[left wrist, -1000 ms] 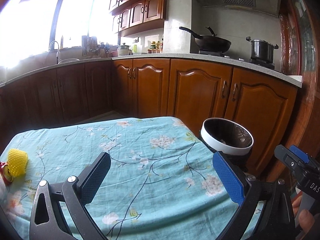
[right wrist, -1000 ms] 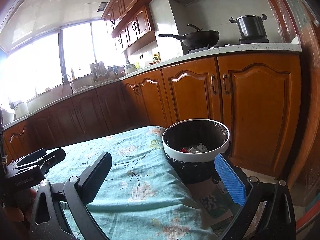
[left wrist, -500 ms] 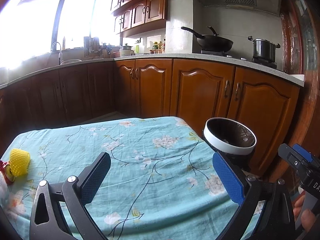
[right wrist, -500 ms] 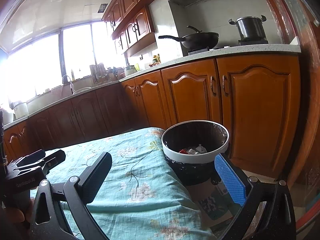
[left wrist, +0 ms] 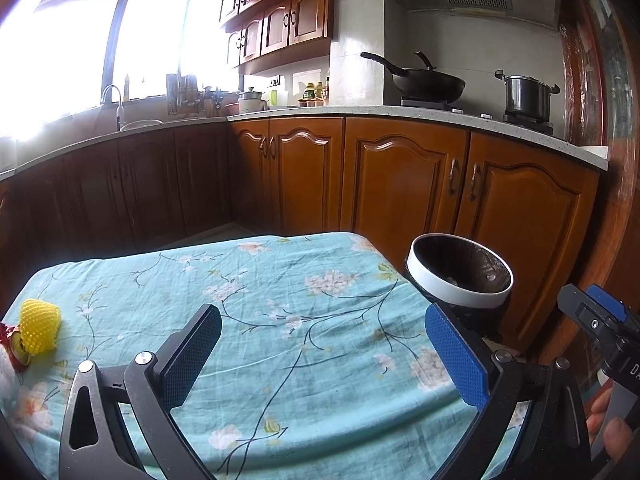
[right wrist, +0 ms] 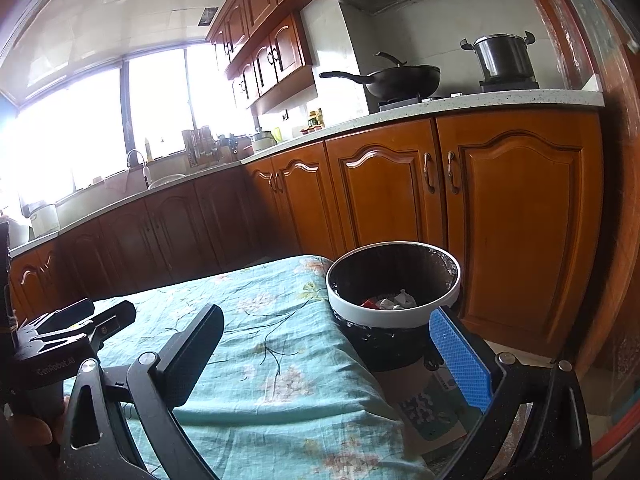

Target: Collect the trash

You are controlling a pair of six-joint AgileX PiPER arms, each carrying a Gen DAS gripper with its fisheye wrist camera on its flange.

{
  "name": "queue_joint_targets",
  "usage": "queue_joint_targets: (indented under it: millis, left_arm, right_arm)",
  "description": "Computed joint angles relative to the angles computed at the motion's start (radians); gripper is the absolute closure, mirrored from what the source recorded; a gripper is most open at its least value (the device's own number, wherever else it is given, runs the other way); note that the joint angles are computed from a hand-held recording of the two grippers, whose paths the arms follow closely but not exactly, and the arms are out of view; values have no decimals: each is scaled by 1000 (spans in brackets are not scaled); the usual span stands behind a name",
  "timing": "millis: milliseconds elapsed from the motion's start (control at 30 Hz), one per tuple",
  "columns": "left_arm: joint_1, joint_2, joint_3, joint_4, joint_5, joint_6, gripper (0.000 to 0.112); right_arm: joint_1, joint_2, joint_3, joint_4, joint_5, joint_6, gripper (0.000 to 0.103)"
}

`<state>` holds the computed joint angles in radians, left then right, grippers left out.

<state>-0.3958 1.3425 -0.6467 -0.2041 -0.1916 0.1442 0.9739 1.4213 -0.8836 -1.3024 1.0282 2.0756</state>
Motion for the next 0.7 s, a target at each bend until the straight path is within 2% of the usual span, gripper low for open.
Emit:
queue_joint_targets:
  millis: [700]
  left_arm:
    - [29, -1, -3, 211, 7, -188, 10]
  right_arm:
    - [-8, -13, -2, -6, -15, -16, 0]
